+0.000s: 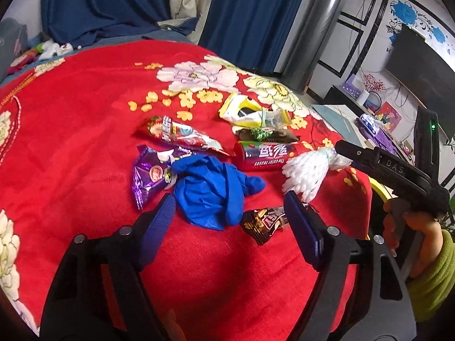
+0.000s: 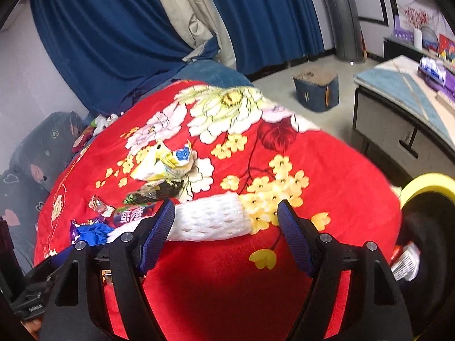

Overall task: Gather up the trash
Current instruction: 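Move both tools back over the bed toward the blue glove and foam net, then grasp the blue glove with the left tool while the right tool grasps the white foam net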

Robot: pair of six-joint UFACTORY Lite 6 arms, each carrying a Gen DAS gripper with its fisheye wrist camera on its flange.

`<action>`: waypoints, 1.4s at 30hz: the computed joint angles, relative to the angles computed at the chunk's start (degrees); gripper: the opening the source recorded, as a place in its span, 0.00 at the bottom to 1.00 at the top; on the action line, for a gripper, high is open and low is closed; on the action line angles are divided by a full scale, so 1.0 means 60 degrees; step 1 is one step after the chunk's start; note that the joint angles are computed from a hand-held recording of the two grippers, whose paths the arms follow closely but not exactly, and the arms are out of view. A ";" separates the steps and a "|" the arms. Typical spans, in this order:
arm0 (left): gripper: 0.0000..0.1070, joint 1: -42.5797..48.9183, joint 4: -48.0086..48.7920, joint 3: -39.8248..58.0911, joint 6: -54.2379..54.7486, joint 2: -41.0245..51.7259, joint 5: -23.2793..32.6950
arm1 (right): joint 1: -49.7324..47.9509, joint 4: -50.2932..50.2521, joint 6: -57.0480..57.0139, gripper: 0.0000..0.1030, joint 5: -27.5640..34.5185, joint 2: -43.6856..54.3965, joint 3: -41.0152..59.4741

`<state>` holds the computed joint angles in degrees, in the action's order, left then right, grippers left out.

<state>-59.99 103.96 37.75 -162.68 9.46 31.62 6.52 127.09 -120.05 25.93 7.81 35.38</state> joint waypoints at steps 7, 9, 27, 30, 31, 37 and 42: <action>0.51 0.0365 0.1002 -0.0181 -0.1242 0.0180 -0.0373 | -0.0221 -0.0703 0.0257 0.19 0.0564 0.0637 -0.0023; 0.42 0.0428 0.1105 -0.0187 -0.1395 0.0249 -0.0424 | -0.0326 -0.0631 0.0011 0.15 0.0656 0.0497 -0.0242; 0.05 0.0041 0.0608 -0.0756 -0.0631 -0.0967 0.0279 | -0.1520 -0.1922 0.0432 0.07 0.1386 -0.1847 -0.1992; 0.05 -0.0189 0.0037 -0.0615 0.0119 -0.1119 0.0539 | -0.1548 -0.2101 0.0526 0.06 0.1390 -0.2358 -0.2234; 0.05 -0.0240 -0.0052 -0.0577 0.0249 -0.1133 0.0605 | -0.1587 -0.2220 0.0598 0.06 0.1422 -0.2523 -0.2303; 0.05 -0.0694 -0.0660 -0.0245 0.1115 -0.1122 0.1107 | -0.1697 -0.3054 0.1463 0.06 0.1628 -0.4040 -0.2789; 0.05 -0.1191 -0.1173 0.0216 0.1839 -0.0995 0.1520 | -0.2032 -0.4165 0.2542 0.06 0.1739 -0.5485 -0.3081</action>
